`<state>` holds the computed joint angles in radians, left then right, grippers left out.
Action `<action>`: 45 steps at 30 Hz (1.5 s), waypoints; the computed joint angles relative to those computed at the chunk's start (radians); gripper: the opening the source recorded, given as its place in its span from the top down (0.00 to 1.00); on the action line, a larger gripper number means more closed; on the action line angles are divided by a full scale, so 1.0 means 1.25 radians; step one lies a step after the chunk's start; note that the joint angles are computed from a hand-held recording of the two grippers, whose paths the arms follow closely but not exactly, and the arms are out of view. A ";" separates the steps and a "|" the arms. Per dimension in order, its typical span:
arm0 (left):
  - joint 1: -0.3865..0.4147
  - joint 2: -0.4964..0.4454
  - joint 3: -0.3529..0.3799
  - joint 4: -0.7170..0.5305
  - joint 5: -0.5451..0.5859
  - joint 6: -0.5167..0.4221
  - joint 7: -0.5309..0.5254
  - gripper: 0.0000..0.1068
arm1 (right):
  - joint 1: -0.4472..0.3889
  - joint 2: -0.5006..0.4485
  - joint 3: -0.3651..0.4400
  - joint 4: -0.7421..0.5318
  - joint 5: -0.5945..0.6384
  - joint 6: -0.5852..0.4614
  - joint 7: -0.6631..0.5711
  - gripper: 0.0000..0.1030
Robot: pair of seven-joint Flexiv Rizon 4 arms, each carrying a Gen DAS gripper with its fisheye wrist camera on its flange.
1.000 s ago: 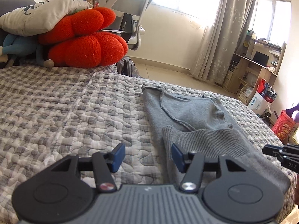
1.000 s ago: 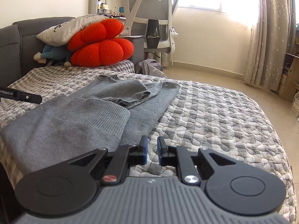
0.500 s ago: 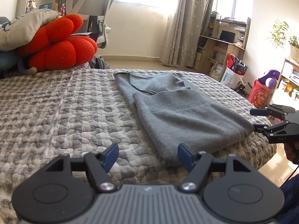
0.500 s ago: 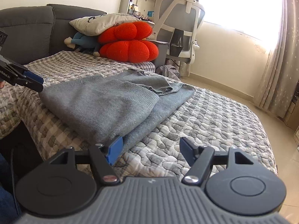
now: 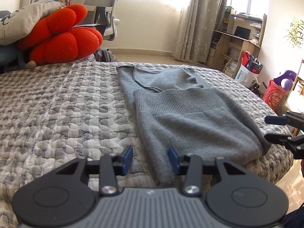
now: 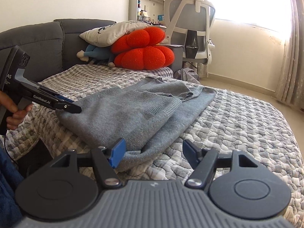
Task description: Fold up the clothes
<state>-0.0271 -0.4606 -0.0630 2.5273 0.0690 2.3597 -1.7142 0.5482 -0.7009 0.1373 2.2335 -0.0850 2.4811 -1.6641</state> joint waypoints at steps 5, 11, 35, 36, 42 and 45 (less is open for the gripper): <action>0.044 0.022 -0.016 0.015 0.040 -0.023 -0.032 0.50 | -0.034 0.000 0.022 0.021 -0.064 0.015 0.017 0.31; 0.026 0.018 -0.003 0.010 0.034 -0.024 -0.030 0.50 | -0.049 -0.025 0.033 0.003 -0.125 0.006 0.058 0.58; 0.102 0.063 -0.010 0.053 0.133 -0.029 -0.038 0.51 | 0.104 -0.009 -0.043 0.055 0.128 0.073 -0.104 0.46; 0.099 0.065 -0.003 0.063 0.138 -0.015 -0.030 0.50 | 0.112 -0.011 -0.048 0.057 0.137 0.079 -0.133 0.46; -0.018 0.049 0.048 0.118 0.063 0.084 0.097 0.49 | 0.118 -0.013 -0.041 0.053 0.154 0.069 -0.215 0.46; -0.028 0.005 0.042 0.114 0.075 0.166 0.122 0.50 | 0.100 -0.019 -0.022 0.047 0.126 0.077 -0.217 0.46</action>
